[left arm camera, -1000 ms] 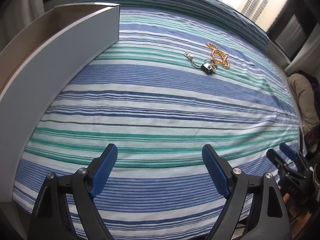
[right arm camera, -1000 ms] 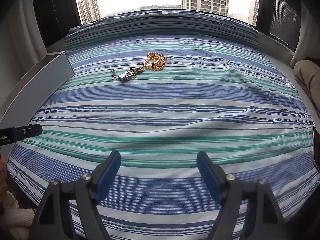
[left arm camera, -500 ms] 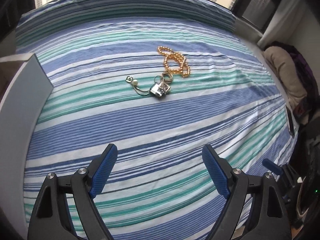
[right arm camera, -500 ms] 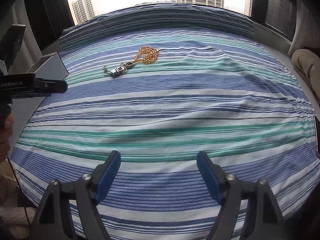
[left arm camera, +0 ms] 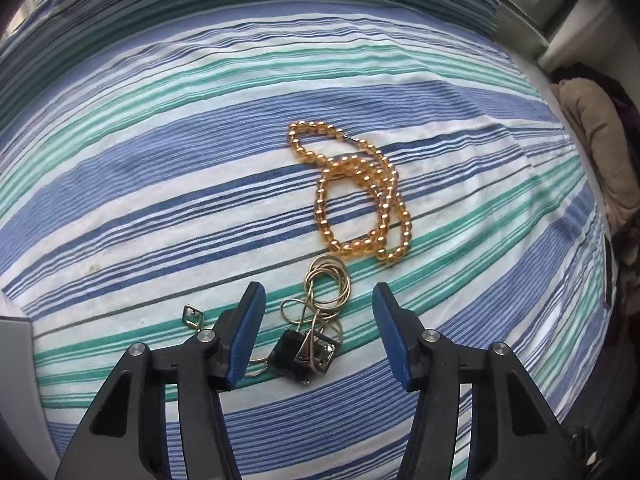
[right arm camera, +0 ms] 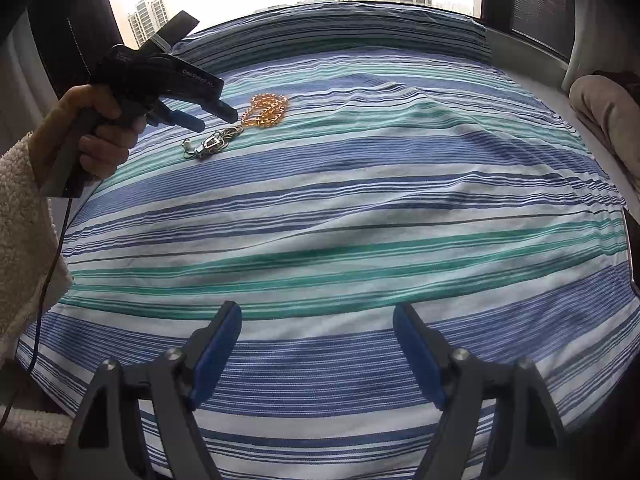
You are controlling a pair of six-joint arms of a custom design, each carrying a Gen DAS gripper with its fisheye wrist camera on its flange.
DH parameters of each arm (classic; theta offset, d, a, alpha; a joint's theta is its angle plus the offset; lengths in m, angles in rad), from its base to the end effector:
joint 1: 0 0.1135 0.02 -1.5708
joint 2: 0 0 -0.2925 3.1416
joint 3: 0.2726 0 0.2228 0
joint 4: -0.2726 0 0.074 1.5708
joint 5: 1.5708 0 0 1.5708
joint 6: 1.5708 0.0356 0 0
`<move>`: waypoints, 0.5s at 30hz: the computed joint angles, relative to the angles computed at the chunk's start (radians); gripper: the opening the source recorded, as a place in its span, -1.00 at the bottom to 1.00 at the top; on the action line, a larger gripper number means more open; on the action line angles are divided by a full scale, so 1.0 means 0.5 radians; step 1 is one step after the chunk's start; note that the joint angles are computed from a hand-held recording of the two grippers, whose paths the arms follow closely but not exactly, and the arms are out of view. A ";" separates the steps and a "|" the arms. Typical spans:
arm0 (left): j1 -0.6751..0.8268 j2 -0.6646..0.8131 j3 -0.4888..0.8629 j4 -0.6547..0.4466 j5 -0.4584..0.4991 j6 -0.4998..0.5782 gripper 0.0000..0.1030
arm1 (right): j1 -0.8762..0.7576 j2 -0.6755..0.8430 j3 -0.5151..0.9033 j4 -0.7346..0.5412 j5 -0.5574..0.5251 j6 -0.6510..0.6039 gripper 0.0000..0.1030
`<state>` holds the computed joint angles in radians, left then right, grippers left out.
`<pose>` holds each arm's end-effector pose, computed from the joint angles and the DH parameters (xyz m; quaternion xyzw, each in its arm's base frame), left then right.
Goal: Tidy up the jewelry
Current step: 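Lower the left tool onto the silver chain pendant and grasp it, then grasp the amber bead bracelet with the right tool while the left tool holds the silver chain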
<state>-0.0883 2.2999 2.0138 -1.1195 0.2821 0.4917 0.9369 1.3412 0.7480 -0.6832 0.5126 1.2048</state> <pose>0.4528 -0.0500 0.2219 0.2933 0.9422 -0.1209 0.1081 0.1298 0.1471 0.2276 0.1646 0.9433 0.0043 0.2881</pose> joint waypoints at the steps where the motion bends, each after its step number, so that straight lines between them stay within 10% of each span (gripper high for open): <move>1: -0.017 0.010 -0.009 0.008 -0.027 -0.002 0.04 | -0.009 -0.012 -0.008 0.001 -0.001 -0.003 0.55; 4: -0.054 -0.067 -0.175 0.160 -0.101 0.030 0.03 | -0.046 -0.055 -0.049 0.016 -0.011 -0.007 0.55; 6: -0.073 -0.132 -0.300 0.289 -0.161 0.044 -0.61 | -0.069 -0.077 -0.073 0.024 -0.014 -0.005 0.55; 15: 0.137 -0.234 -0.231 0.092 0.169 0.009 -0.67 | -0.125 -0.160 -0.118 0.022 -0.010 -0.001 0.55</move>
